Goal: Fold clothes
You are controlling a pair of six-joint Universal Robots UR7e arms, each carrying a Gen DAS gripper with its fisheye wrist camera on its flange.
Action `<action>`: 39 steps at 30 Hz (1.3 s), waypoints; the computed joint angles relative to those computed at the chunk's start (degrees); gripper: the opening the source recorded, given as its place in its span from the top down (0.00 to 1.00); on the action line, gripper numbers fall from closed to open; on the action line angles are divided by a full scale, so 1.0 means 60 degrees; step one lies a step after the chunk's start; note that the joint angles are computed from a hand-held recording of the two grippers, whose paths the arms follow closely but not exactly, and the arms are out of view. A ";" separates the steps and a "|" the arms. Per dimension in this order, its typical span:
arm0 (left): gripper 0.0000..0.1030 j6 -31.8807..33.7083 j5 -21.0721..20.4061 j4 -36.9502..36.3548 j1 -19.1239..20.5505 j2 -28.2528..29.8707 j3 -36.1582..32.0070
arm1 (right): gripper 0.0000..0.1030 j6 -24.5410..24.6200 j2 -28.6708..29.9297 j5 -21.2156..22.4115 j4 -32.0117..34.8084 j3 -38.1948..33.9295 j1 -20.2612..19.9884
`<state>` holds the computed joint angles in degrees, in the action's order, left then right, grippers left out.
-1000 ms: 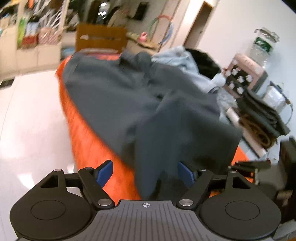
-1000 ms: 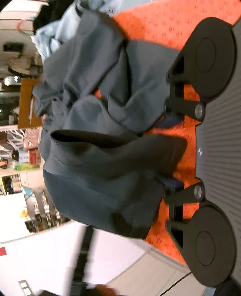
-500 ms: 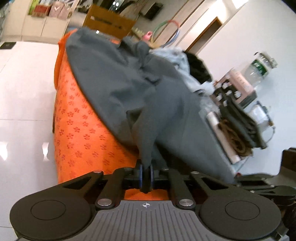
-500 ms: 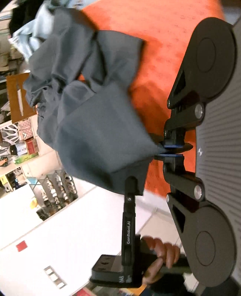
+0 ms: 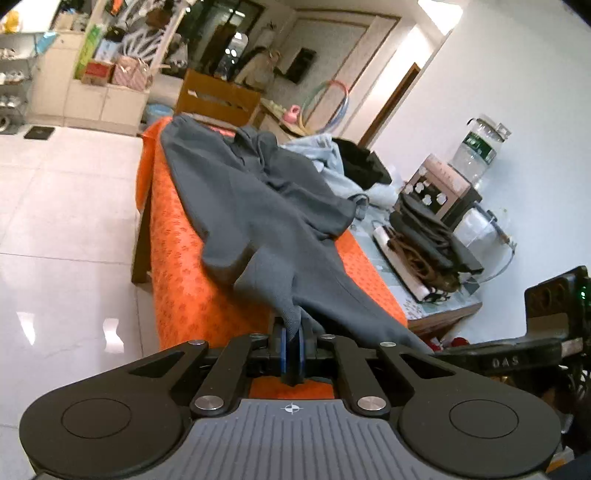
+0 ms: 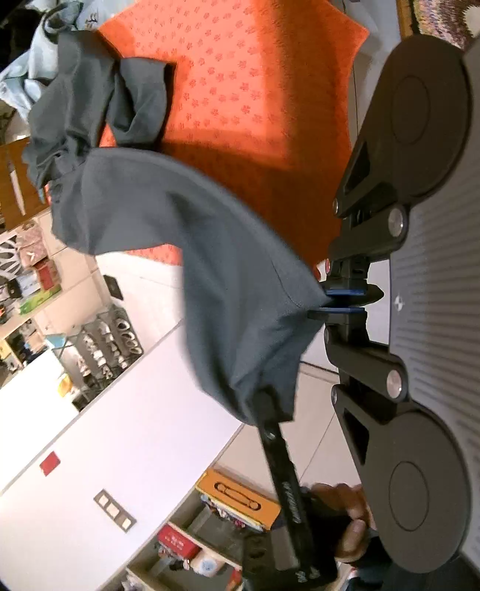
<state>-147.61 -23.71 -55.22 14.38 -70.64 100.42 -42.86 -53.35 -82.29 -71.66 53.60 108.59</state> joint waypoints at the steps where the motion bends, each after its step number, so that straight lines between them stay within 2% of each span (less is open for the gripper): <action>1: 0.92 -0.0519 -0.0111 0.0549 -0.0205 0.0226 -0.0247 | 0.93 -0.0080 -0.0202 0.0084 0.0071 0.0127 0.0011; 4: 0.92 -0.1804 -0.0484 0.2020 -0.0735 0.0884 -0.0983 | 0.93 -0.0270 -0.0752 0.0366 0.0401 0.0415 0.0036; 7: 0.92 -0.2129 -0.0994 0.2713 -0.1075 0.1409 -0.1482 | 0.93 -0.0456 -0.1404 0.0462 0.0517 0.0859 0.0011; 9: 0.91 -0.1796 -0.1288 0.2234 -0.1163 0.1450 -0.1329 | 0.93 -0.0484 -0.1708 0.0286 0.0345 0.1228 0.0018; 12: 0.88 -0.0703 -0.1774 0.0546 -0.1107 0.1292 -0.0641 | 0.93 -0.0589 -0.2114 -0.0197 -0.0192 0.1855 0.0012; 15: 0.74 -0.0105 -0.2361 -0.0599 -0.0974 0.1323 -0.0230 | 0.89 -0.0758 -0.2431 -0.0838 -0.0849 0.2541 -0.0012; 16: 0.66 -0.0099 -0.2528 -0.0637 -0.0958 0.1410 -0.0235 | 0.87 -0.0863 -0.2510 -0.1150 -0.1103 0.2765 -0.0003; 17: 0.52 -0.0134 -0.2641 -0.0561 -0.0962 0.1503 -0.0277 | 0.82 -0.0979 -0.2557 -0.1387 -0.1285 0.2915 -0.0016; 18: 0.45 -0.0194 -0.2682 -0.0399 -0.0961 0.1585 -0.0342 | 0.82 -0.1108 -0.2567 -0.1531 -0.1372 0.2971 -0.0058; 19: 0.39 -0.0262 -0.2676 -0.0179 -0.0957 0.1675 -0.0431 | 0.81 -0.1223 -0.2568 -0.1659 -0.1417 0.2989 -0.0090; 22: 0.34 -0.0152 -0.2493 0.0126 -0.0863 0.1731 -0.0537 | 0.75 -0.1482 -0.2510 -0.1916 -0.1795 0.3018 -0.0125; 24: 0.34 0.0055 -0.2353 0.0178 -0.0669 0.1675 -0.0592 | 0.69 -0.1642 -0.2405 -0.2028 -0.2200 0.3015 -0.0138; 30: 0.31 0.0795 -0.1702 0.0319 0.0089 0.1598 -0.0905 | 0.64 -0.1995 -0.1653 -0.2078 -0.3321 0.2455 -0.0209; 36: 0.31 0.1760 -0.0833 0.0404 0.0975 0.1647 -0.1411 | 0.61 -0.2663 -0.0343 -0.2202 -0.5119 0.1621 -0.0228; 39: 0.31 0.2318 -0.0381 0.0153 0.1450 0.1632 -0.1632 | 0.60 -0.2881 0.0446 -0.2285 -0.5647 0.0957 -0.0238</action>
